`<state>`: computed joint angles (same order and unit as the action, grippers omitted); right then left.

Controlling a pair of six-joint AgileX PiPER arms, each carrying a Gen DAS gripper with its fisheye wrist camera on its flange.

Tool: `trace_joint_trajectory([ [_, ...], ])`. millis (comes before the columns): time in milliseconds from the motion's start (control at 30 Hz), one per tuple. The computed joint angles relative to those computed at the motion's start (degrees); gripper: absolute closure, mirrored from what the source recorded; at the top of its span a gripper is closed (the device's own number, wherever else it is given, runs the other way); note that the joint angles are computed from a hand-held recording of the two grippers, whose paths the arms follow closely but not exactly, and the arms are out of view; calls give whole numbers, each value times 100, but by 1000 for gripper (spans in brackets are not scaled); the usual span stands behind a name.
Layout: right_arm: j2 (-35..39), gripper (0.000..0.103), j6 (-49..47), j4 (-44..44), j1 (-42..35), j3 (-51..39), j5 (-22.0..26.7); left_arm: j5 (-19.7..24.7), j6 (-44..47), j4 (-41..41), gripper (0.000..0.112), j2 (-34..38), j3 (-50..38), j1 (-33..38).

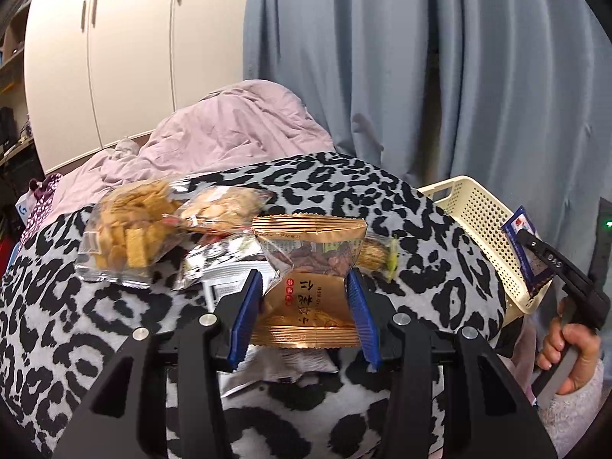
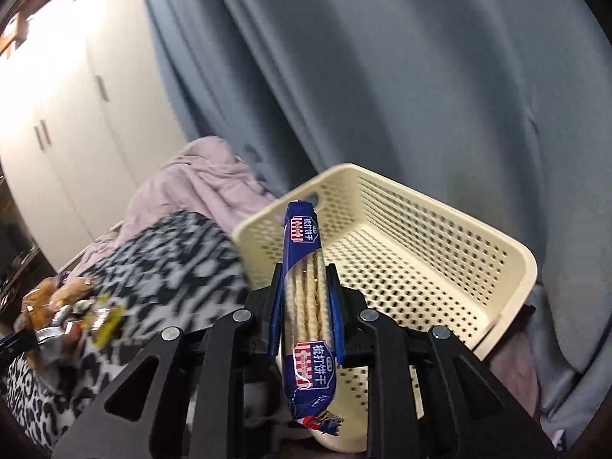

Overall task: Organize snacks
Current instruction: 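Carry the blue cracker pack into the cream basket and open the right gripper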

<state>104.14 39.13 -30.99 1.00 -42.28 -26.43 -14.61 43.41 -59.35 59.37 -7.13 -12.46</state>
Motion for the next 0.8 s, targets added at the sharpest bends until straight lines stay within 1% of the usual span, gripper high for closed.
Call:
trace_joint_trajectory([
  [100,214,81,100,-82,-103,-119,27,-256,334,-570,66,161,-110,-438],
  [267,394,78,120,-82,-129,-190,-28,-528,429,-881,66,449,-281,-901],
  [300,364,70,160,-135,-145,-178,-24,-572,419,-904,66,525,-328,-989],
  [333,368,65,106,-81,-146,-162,-50,-599,409,-913,66,573,-357,-1043],
  [367,358,65,62,-33,-152,-150,-64,-616,408,-924,66,620,-393,-1094],
  [500,372,65,-264,238,-104,-151,-18,-680,238,-789,66,908,-582,-1280],
  [633,385,65,-752,721,-21,-170,109,-600,-132,-346,66,1251,-824,-1301],
  [733,430,64,-899,884,-10,-181,130,-616,-190,-260,66,1537,-1105,-1467],
  [767,447,64,-901,878,-21,-186,137,-628,-170,-267,66,1635,-1210,-1526],
  [800,470,61,-894,868,-28,-199,159,-624,-181,-230,66,1767,-1353,-1598],
])
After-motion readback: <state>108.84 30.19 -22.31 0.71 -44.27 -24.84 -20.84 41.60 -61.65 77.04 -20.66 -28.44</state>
